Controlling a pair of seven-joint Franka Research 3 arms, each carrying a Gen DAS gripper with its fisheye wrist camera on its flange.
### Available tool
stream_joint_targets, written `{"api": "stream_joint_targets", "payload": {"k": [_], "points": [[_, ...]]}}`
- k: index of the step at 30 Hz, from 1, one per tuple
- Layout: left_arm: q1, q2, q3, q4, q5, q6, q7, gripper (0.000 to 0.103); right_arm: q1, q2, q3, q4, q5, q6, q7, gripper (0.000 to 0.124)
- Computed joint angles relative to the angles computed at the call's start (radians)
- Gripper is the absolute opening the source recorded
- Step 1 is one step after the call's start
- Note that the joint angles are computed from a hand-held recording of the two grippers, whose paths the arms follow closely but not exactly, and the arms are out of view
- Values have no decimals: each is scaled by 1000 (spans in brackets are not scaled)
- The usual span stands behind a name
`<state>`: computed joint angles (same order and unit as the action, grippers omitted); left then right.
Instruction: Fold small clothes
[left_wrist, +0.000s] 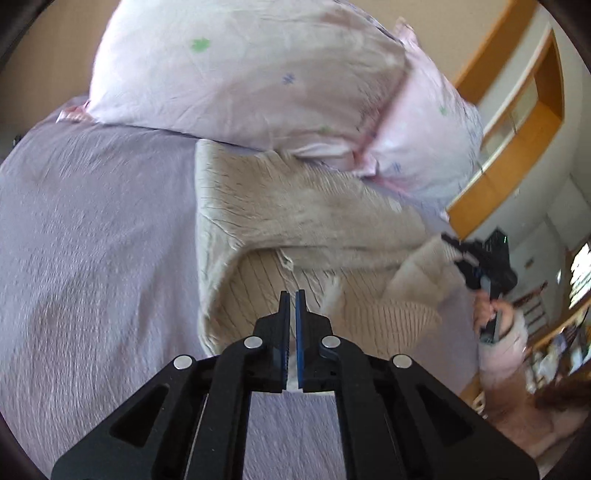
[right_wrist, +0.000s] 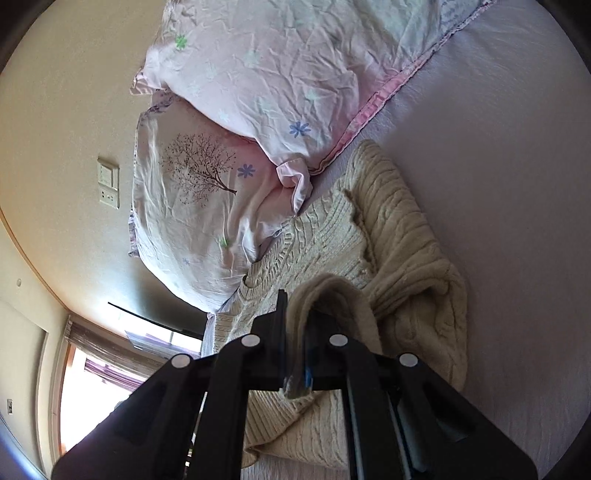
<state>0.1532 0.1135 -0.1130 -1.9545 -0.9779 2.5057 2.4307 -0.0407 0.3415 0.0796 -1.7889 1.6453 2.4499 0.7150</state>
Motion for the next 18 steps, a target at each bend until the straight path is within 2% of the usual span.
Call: {"api": "stream_joint_targets", "payload": {"k": [2, 4, 5, 6, 7, 8, 11, 14, 16, 17, 18], "points": [[-10, -1, -9, 14, 16, -5, 38, 4, 7, 7, 1, 8, -12, 15, -6, 7], [-27, 48, -11, 84, 124, -39, -37, 25, 10, 2, 3, 4, -18, 25, -7, 7], [-29, 83, -15, 132, 174, -84, -78, 39, 11, 2, 3, 3, -17, 30, -6, 7], [-28, 110, -20, 172, 206, -126, -106, 41, 11, 2, 4, 3, -17, 32, -6, 7], [-5, 139, -50, 214, 226, -185, -112, 41, 11, 0, 4, -1, -17, 34, -2, 7], [-13, 142, -44, 222, 249, -204, -108, 42, 12, 0, 3, 0, -18, 36, 1, 7], [-84, 123, -32, 181, 517, -95, -196, 42, 14, -1, 3, -1, -29, 40, 10, 7], [-82, 134, -46, 191, 601, -131, -224, 42, 13, -3, 4, -3, -29, 40, 9, 7], [-88, 127, -50, 172, 660, -127, -226, 41, 12, -4, 4, -5, -26, 36, 5, 7], [-89, 124, -51, 164, 679, -123, -231, 38, 12, -6, 4, -6, -23, 35, 2, 7], [-94, 127, -47, 163, 713, -124, -254, 24, 11, -7, 3, -8, -22, 34, -1, 7]]}}
